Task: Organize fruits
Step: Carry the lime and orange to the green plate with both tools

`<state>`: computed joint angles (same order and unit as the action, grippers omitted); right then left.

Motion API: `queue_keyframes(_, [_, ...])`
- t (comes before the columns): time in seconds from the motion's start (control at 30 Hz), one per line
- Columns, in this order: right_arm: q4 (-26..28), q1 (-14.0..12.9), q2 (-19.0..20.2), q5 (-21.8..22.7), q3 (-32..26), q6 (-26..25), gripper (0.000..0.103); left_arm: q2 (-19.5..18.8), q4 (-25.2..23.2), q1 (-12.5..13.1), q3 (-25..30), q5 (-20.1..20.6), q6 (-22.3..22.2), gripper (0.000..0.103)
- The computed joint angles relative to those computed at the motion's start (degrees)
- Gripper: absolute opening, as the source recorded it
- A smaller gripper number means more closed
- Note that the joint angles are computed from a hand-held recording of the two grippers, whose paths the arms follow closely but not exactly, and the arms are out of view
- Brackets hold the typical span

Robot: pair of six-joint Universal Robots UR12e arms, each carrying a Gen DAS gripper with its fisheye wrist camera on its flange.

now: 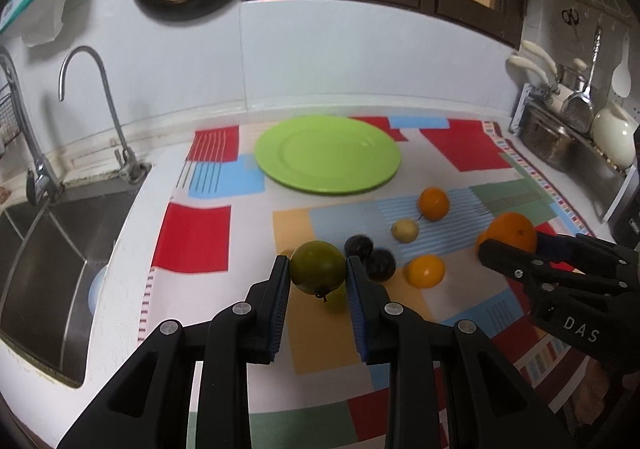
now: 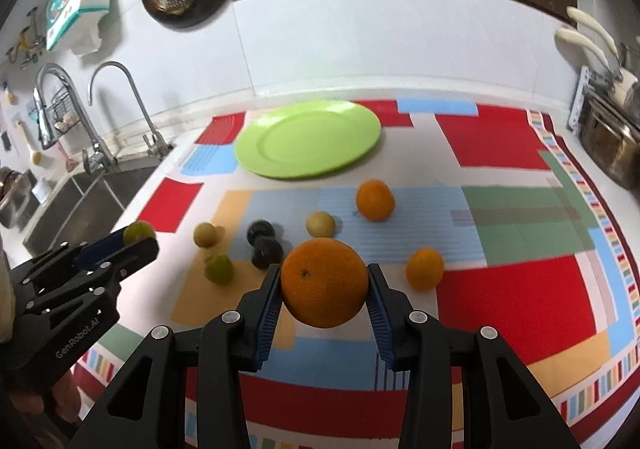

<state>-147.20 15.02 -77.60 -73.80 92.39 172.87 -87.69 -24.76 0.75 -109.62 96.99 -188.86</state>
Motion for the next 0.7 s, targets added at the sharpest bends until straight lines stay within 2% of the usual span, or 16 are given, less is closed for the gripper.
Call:
queue_keyframes(0.1, [-1.05,0.18,0.2,0.01,-0.58,-0.72,0.042,-0.15,0.63,0.44,0.58,-1.37,0.82,0.028])
queue_keyframes(0.37, [-2.57,-0.17,1.19,2.46,-2.68,-0.59,0.042,-1.63,4.3,0.3,2.27,-0.19,5.43,0.028])
queue_keyframes(0.7, [-3.06,-0.27,4.93,4.81,-8.28,-0.64,0.042,-4.16,6.55,1.26,5.76,-1.54,8.41,0.028])
